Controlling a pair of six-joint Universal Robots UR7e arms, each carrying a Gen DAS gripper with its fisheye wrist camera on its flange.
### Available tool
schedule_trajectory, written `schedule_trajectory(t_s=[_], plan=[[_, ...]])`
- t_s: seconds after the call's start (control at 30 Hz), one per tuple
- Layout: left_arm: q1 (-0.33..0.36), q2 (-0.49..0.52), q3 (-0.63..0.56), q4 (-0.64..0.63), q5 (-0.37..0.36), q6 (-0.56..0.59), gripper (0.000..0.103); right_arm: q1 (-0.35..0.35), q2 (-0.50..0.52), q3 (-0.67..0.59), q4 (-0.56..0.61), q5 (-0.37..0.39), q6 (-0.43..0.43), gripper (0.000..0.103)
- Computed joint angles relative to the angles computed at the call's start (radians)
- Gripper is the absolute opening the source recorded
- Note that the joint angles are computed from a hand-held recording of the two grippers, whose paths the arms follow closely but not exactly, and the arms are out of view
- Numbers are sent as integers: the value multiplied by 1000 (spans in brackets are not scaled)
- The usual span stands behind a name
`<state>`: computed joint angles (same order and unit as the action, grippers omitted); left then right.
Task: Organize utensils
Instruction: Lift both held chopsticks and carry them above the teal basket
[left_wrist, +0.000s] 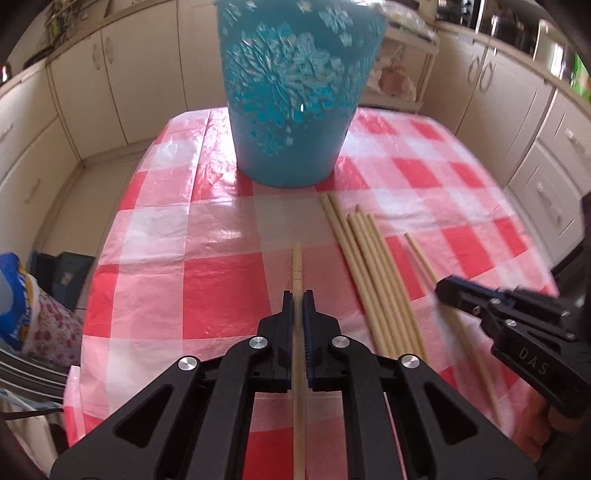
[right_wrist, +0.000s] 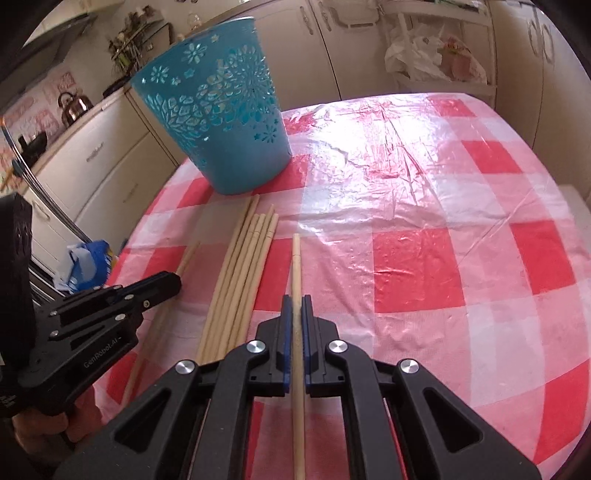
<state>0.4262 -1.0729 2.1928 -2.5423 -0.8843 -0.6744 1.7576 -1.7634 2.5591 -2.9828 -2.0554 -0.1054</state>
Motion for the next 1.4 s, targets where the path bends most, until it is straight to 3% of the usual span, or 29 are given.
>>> schedule_trajectory(t_s=[0.17,0.3,0.47,0.6,0.97,1.17,1.4], plan=[[-36,-86,74,-219,13,60,5,-17,-86,38,6,93,30,6],[-62,-143,75,-346,60,120,5,-11,-118,49,19,116,67,6],[-66,-140,12,-503,101,257,5,23,-146,39,19,123,85,6],[-42,-81,-66,-654,104,386,5,42,-153,21,-7,133,83,6],[41,112,-319,-920,122,569,5,55,-139,-13,-54,157,70,6],[85,231,-445,-1030,149,618,5,48,-104,-43,-118,158,37,6],[126,316,-495,-1111,161,645,5,75,12,-152,-258,174,-44,6]])
